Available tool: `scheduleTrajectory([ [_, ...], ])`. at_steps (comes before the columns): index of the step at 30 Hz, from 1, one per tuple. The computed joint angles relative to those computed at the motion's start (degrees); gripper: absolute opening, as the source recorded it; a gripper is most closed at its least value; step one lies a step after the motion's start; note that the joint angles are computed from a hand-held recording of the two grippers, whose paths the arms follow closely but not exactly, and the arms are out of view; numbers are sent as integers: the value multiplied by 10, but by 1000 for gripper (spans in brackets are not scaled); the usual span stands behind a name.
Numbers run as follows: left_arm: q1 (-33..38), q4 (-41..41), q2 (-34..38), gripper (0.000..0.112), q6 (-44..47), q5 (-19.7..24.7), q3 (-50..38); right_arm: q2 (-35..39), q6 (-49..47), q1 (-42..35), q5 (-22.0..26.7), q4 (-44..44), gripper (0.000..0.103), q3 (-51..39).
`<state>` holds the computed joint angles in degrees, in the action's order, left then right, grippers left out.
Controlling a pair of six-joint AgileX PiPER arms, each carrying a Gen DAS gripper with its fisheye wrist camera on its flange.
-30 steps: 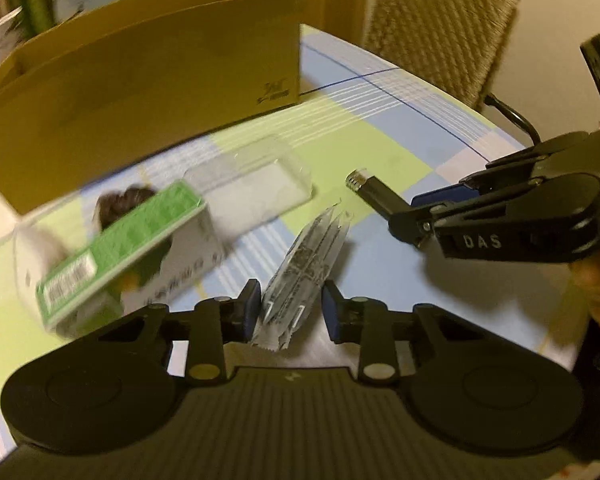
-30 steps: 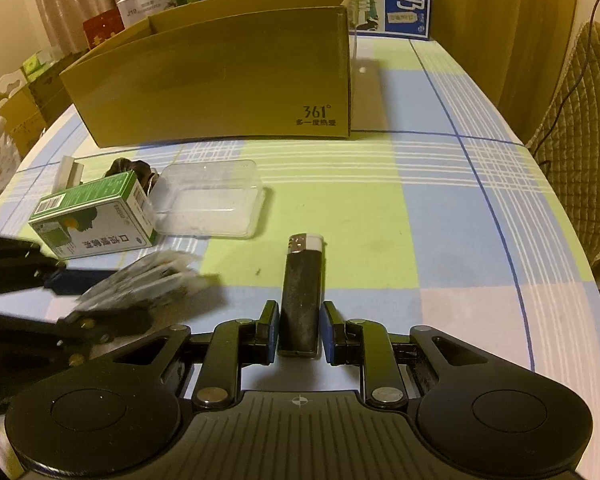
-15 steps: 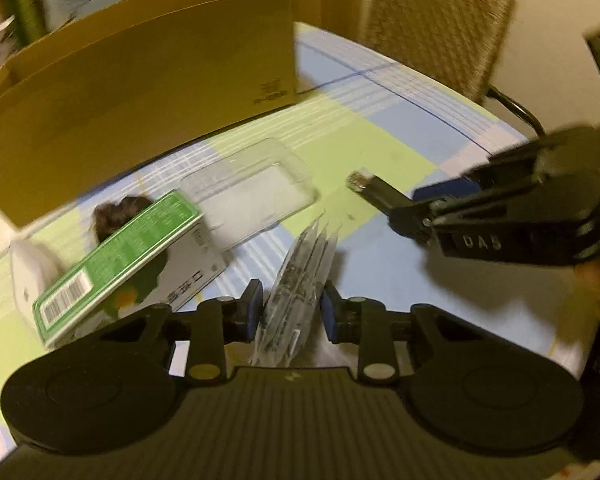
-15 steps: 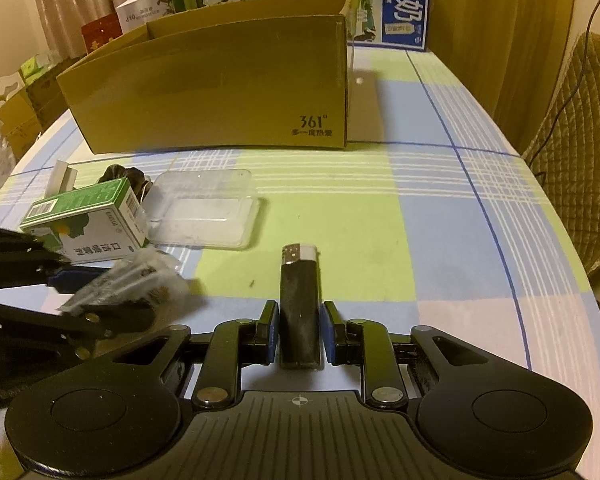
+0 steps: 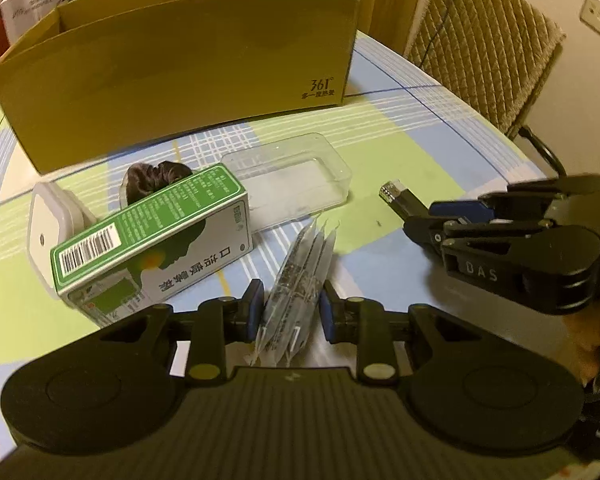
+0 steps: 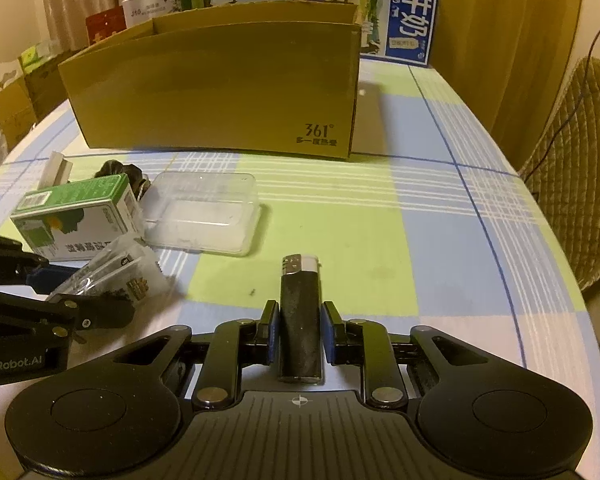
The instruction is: Organize objects
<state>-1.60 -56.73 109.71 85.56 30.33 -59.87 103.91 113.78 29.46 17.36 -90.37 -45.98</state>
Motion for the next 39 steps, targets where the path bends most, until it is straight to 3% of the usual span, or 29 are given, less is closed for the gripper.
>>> scheduleTrajectory([
  [2,4,-2,-4,19,-9,4,1,-12,10,0,-7,-7,19,8],
  [13,40,6,-54,18,-46,27,33,-73,-5,40,-7,35,19,38],
  [25,71,19,-139,18,-76,47,66,-134,-109,102,46,167,19,33],
  [39,96,23,-204,18,-79,75,89,-184,-163,145,101,230,19,24],
])
